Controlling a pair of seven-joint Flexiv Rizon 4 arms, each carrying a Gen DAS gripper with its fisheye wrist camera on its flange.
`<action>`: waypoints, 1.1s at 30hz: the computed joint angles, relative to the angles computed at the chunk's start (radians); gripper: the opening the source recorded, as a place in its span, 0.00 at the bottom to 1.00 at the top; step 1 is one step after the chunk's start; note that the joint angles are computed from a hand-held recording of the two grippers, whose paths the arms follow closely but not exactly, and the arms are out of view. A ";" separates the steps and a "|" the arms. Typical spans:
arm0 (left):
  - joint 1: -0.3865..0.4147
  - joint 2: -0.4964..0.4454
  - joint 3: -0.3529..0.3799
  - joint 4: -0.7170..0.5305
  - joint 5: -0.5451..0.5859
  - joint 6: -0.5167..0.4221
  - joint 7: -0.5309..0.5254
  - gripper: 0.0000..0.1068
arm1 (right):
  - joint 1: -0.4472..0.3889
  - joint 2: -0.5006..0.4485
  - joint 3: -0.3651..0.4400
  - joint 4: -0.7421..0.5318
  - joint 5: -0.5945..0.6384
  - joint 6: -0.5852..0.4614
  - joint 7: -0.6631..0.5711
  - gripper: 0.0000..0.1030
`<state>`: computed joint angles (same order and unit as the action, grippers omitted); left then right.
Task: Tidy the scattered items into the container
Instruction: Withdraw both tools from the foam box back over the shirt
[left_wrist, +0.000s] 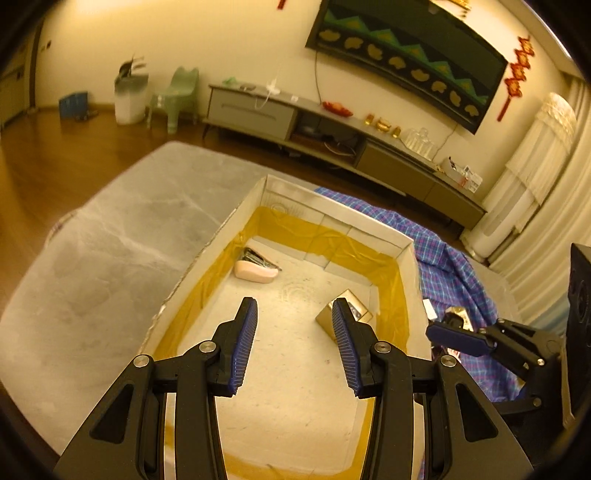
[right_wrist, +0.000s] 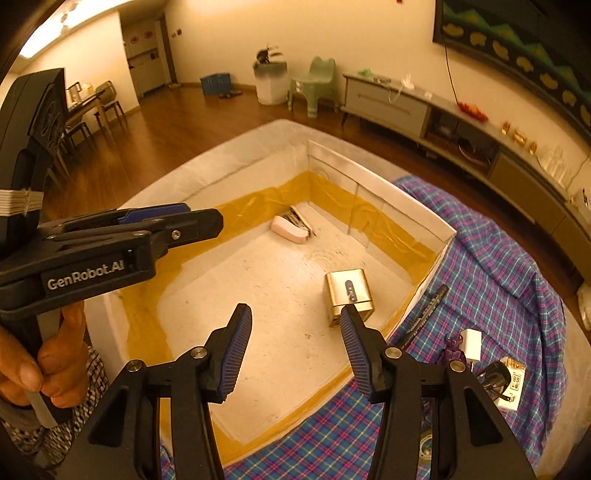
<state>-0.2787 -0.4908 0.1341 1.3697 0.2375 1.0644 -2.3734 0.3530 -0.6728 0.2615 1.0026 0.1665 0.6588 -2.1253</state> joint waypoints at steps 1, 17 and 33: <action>-0.015 0.009 0.013 0.003 0.020 -0.003 -0.013 0.42 | -0.006 0.017 0.006 0.029 0.010 0.027 -0.014 0.50; -0.107 0.071 -0.001 0.009 0.204 -0.067 -0.109 0.42 | -0.160 0.270 0.140 0.410 0.318 0.339 -0.395 0.58; -0.171 0.097 -0.033 0.007 0.324 -0.132 -0.159 0.42 | -0.260 0.340 0.096 0.454 0.644 0.216 -0.568 0.61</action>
<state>-0.4494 -0.3934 0.1014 1.3766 0.5611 0.9329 -2.5320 0.0930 -0.3328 0.3572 1.4562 0.8109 0.8744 -2.6933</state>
